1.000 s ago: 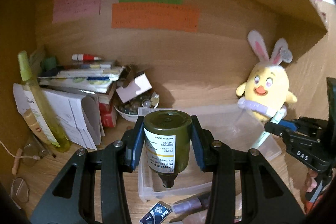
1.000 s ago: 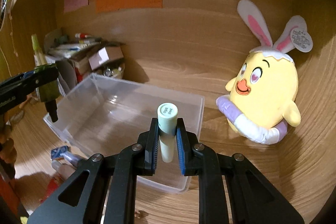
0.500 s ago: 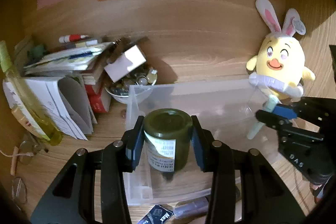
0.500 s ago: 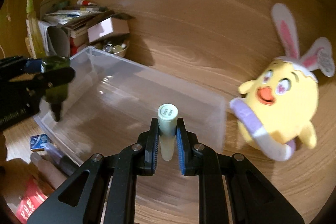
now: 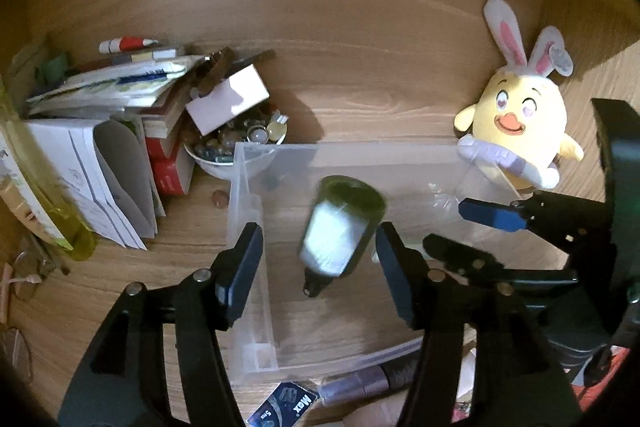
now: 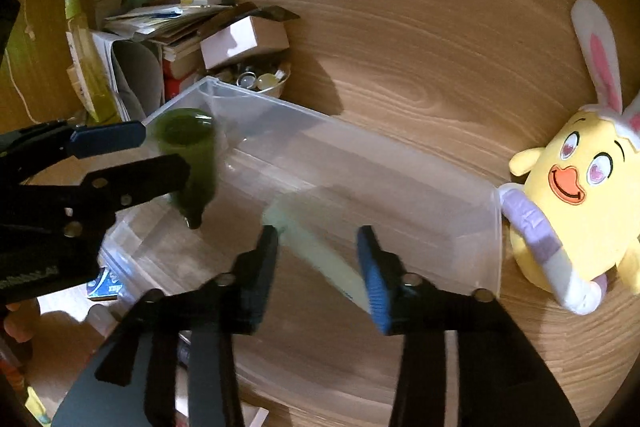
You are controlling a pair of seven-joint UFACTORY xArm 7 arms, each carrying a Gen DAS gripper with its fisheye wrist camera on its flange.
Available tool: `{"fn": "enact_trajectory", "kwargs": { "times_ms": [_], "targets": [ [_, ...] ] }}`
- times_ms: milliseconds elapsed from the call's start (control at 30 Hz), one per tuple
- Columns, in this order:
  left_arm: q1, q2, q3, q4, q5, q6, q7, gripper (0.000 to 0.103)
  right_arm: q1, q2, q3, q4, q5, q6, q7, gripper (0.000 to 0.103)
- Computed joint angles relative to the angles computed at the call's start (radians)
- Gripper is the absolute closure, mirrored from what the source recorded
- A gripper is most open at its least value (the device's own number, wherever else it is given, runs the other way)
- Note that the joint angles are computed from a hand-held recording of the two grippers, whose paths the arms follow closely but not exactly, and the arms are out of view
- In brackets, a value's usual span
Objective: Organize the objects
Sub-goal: 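Carry both items over the clear box and release them inside, then grasp the blue Max box with the left tool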
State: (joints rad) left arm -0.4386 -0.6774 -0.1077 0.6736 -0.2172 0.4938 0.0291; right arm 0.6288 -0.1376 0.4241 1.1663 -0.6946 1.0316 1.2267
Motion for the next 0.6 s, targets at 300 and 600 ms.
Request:
{"fn": "enact_trajectory", "kwargs": {
  "times_ms": [300, 600],
  "targets": [
    [-0.010, -0.079, 0.010, -0.013, -0.004, 0.022, 0.020, 0.027, -0.005, -0.067, 0.018, -0.026, 0.012, -0.012, 0.031, 0.058],
    [-0.008, -0.198, 0.046, -0.056, -0.010, 0.099, 0.051, 0.011, -0.047, -0.217, 0.098, -0.106, 0.042, -0.004, 0.081, 0.037]
  ]
}}
